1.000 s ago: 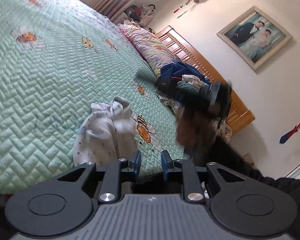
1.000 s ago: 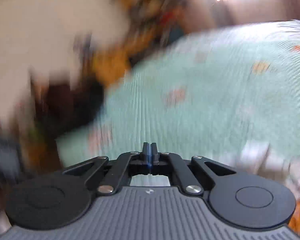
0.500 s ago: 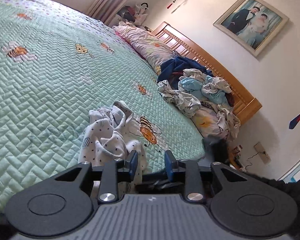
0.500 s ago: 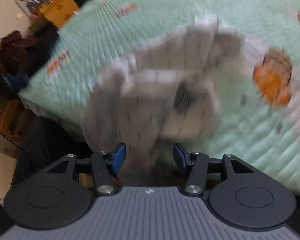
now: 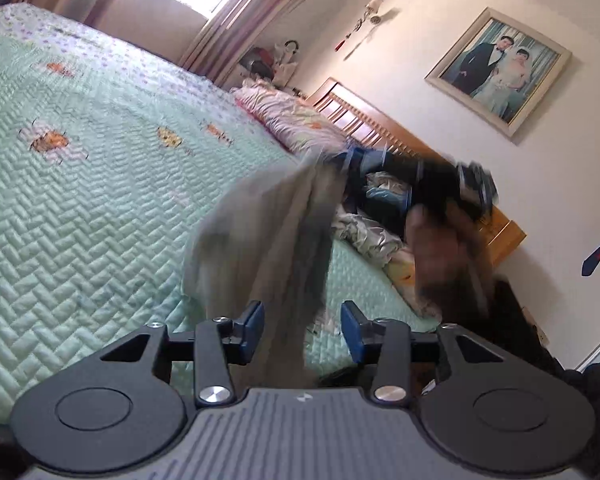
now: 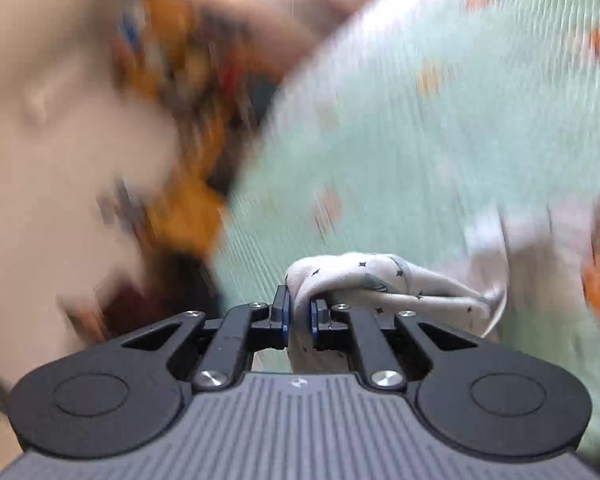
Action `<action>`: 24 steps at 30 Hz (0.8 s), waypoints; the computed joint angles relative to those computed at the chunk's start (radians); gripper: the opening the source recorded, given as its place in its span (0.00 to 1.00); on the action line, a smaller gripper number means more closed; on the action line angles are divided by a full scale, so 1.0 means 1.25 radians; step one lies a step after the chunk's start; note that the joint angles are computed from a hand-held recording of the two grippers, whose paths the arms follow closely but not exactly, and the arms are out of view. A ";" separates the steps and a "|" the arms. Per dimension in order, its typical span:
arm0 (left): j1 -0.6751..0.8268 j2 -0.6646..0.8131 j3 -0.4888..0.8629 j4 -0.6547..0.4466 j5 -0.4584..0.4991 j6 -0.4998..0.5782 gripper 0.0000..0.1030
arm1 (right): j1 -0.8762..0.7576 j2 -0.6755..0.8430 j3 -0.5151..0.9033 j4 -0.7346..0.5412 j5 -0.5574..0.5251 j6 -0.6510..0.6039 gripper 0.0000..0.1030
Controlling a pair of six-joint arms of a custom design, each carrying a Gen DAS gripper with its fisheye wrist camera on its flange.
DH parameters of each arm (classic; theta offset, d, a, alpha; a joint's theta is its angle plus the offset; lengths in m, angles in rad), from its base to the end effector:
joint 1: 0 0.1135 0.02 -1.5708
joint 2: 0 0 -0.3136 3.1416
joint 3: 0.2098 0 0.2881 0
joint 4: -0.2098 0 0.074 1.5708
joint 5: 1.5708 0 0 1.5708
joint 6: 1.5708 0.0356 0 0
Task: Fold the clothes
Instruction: 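Grasp the crumpled shirt with the right tool and lift it, then lift the shirt with the right tool and hold it above the bedspread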
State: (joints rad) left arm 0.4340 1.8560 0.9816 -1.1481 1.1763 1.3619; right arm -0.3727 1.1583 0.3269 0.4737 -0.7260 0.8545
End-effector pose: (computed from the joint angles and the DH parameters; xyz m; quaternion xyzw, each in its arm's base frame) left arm 0.2831 0.0950 0.1579 0.2517 0.7807 -0.4827 0.3068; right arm 0.2161 -0.0591 0.1978 0.2768 0.7445 0.4105 0.4479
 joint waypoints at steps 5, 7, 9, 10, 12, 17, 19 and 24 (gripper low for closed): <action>-0.017 -0.014 -0.019 0.015 0.027 -0.010 0.53 | -0.196 0.189 0.096 0.016 -0.041 0.050 0.53; -0.024 -0.004 -0.021 0.014 0.027 -0.007 0.53 | -0.231 0.219 0.073 -0.059 -0.068 -0.051 0.56; -0.040 -0.004 -0.027 0.042 0.020 -0.038 0.53 | -0.273 0.231 0.031 -0.132 -0.068 -0.206 0.56; -0.048 -0.004 -0.030 0.056 0.016 -0.053 0.53 | -0.275 0.248 -0.004 -0.109 -0.053 -0.233 0.56; -0.069 -0.015 -0.039 0.097 0.006 -0.092 0.53 | -0.313 0.281 -0.062 -0.081 -0.045 -0.297 0.56; -0.143 -0.082 -0.088 0.274 -0.030 -0.236 0.53 | -0.134 0.301 -0.175 0.127 0.107 -0.255 0.56; -0.177 -0.120 -0.122 0.366 -0.048 -0.308 0.55 | -0.018 0.234 -0.194 0.142 0.268 -0.321 0.56; -0.272 -0.198 -0.213 0.589 -0.121 -0.466 0.58 | 0.177 0.269 -0.176 0.253 0.538 -0.504 0.56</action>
State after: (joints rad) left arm 0.0935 1.6082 0.7155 -0.4115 1.0254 0.7797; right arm -0.1509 1.4941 0.1064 0.7904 -0.0530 0.2251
